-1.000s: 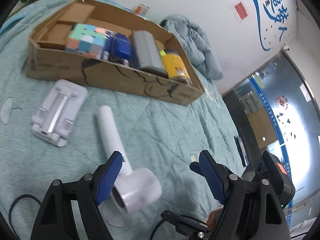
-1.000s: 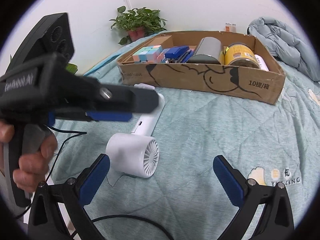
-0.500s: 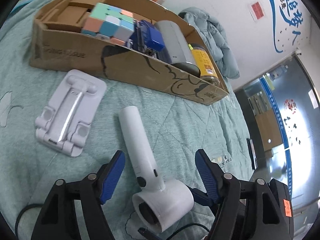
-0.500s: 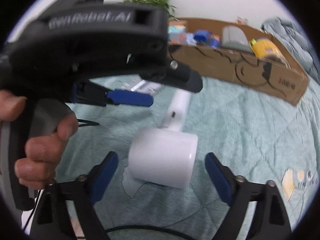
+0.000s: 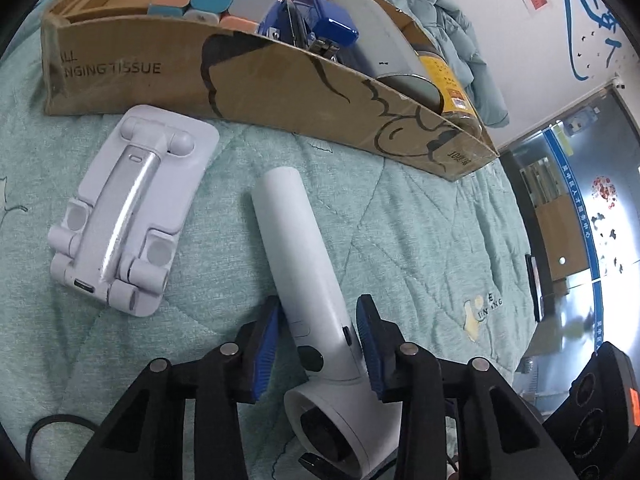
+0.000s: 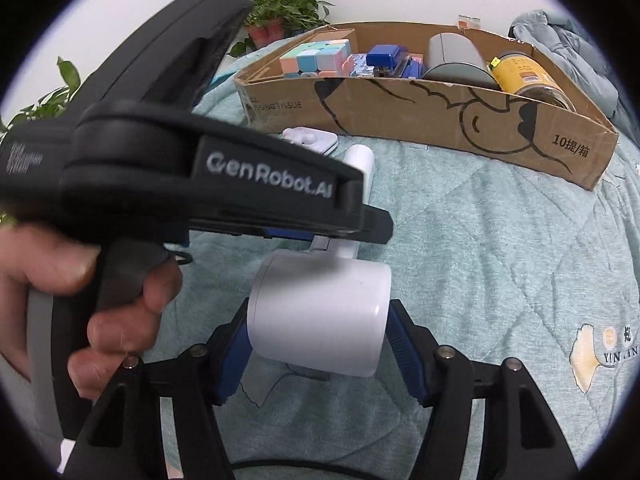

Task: Organize rigid objects
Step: 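Grasp the white hair dryer by its body with the right gripper, then lift the hair dryer and lower it into the box beside the cube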

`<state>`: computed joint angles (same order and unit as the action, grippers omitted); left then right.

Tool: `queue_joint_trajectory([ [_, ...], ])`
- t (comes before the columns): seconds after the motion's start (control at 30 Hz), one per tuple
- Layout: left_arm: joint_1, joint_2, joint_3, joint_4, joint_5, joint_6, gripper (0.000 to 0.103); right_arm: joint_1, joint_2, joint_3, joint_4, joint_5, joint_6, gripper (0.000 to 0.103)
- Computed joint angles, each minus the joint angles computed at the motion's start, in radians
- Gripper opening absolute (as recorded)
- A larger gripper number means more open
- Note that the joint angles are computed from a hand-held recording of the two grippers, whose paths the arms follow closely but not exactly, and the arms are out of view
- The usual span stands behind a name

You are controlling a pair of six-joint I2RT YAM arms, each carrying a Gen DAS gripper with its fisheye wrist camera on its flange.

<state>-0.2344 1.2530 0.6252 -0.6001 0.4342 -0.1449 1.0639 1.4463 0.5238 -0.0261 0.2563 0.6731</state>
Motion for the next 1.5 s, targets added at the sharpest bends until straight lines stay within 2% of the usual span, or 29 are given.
queue_joint_trajectory([
  [0.23, 0.003, 0.008, 0.020, -0.019, -0.005, 0.012, 0.034, -0.004, 0.032, 0.035, -0.009, 0.007, -0.007, 0.063],
  [0.37, 0.014, -0.028, 0.046, -0.056, 0.000, 0.016, 0.034, 0.020, 0.005, 0.039, -0.020, 0.047, -0.005, 0.063],
  [0.63, -0.018, -0.097, 0.224, -0.158, -0.037, 0.024, 0.034, 0.040, -0.077, 0.111, -0.076, 0.164, -0.071, 0.063],
  [0.83, -0.047, -0.044, 0.462, -0.239, -0.088, 0.067, 0.034, -0.014, -0.125, 0.186, -0.084, 0.198, -0.183, 0.063],
  [1.0, -0.042, 0.086, 0.718, -0.315, -0.085, 0.129, 0.033, -0.113, -0.122, 0.261, -0.077, 0.154, -0.270, 0.063],
  [1.2, -0.010, 0.329, 1.064, -0.437, -0.042, 0.185, 0.032, -0.258, -0.037, 0.393, -0.093, 0.018, -0.316, 0.063],
  [1.33, 0.028, 0.513, 1.296, -0.535, 0.003, 0.207, 0.032, -0.298, 0.027, 0.482, -0.134, -0.023, -0.329, 0.063],
  [1.5, 0.072, 0.697, 1.500, -0.617, 0.040, 0.231, 0.033, -0.356, 0.142, 0.613, -0.190, -0.093, -0.348, 0.063],
])
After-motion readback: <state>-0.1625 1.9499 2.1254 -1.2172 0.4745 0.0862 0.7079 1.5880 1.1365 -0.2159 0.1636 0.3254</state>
